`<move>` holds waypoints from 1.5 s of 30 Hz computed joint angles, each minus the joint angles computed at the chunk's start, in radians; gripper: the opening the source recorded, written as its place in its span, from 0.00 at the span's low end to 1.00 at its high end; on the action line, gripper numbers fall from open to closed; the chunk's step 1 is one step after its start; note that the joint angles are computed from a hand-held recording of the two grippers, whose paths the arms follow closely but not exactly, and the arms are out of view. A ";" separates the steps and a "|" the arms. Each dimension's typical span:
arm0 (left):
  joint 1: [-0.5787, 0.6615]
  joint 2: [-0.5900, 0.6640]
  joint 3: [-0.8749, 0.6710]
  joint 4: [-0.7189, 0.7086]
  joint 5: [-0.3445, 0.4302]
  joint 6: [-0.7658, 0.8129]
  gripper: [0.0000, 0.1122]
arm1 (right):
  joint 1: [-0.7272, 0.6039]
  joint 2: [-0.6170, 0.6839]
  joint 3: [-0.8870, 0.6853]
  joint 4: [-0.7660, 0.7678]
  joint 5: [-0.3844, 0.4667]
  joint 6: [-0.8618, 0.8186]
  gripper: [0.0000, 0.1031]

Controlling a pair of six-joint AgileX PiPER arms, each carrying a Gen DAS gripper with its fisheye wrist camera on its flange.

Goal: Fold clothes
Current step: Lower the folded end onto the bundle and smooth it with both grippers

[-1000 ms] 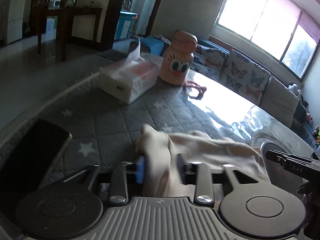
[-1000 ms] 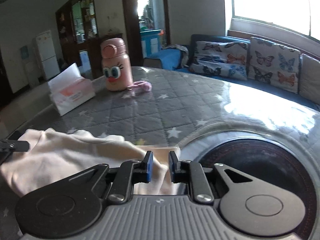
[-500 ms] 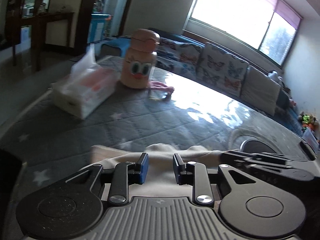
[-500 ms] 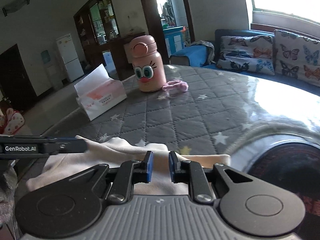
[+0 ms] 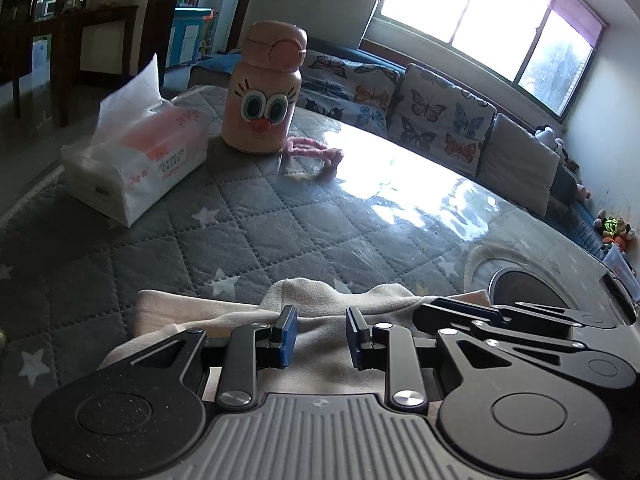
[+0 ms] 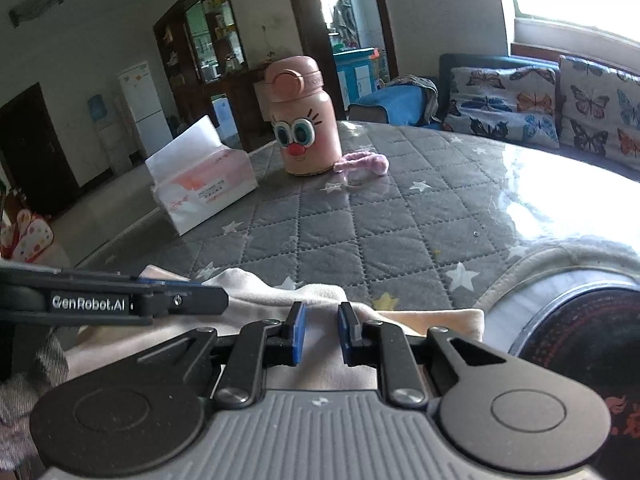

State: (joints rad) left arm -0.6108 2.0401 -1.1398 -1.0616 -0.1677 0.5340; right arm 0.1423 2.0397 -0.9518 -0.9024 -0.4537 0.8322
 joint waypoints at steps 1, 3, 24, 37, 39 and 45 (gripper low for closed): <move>-0.006 -0.016 0.022 0.055 -0.008 -0.053 0.26 | 0.000 -0.013 0.016 -0.002 -0.005 -0.009 0.19; -0.017 -0.047 0.068 0.153 -0.026 -0.146 0.25 | -0.001 -0.041 0.052 -0.007 -0.015 -0.027 0.23; -0.209 -0.217 0.474 0.339 -0.318 -0.470 0.26 | 0.094 -0.231 0.438 0.289 -0.153 -0.419 0.24; -0.227 -0.244 0.540 0.378 -0.360 -0.583 0.33 | 0.003 -0.276 0.511 0.270 -0.193 -0.392 0.24; -0.225 -0.241 0.545 0.388 -0.362 -0.604 0.33 | -0.017 -0.259 0.505 0.267 -0.174 -0.378 0.24; -0.247 -0.263 0.553 0.329 -0.374 -0.559 0.34 | -0.052 -0.290 0.527 0.249 -0.198 -0.382 0.25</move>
State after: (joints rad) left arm -0.8579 1.7768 -0.5870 -0.7322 -0.5422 -0.0254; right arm 0.0904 1.7496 -0.4248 -0.6529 -0.6519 0.4503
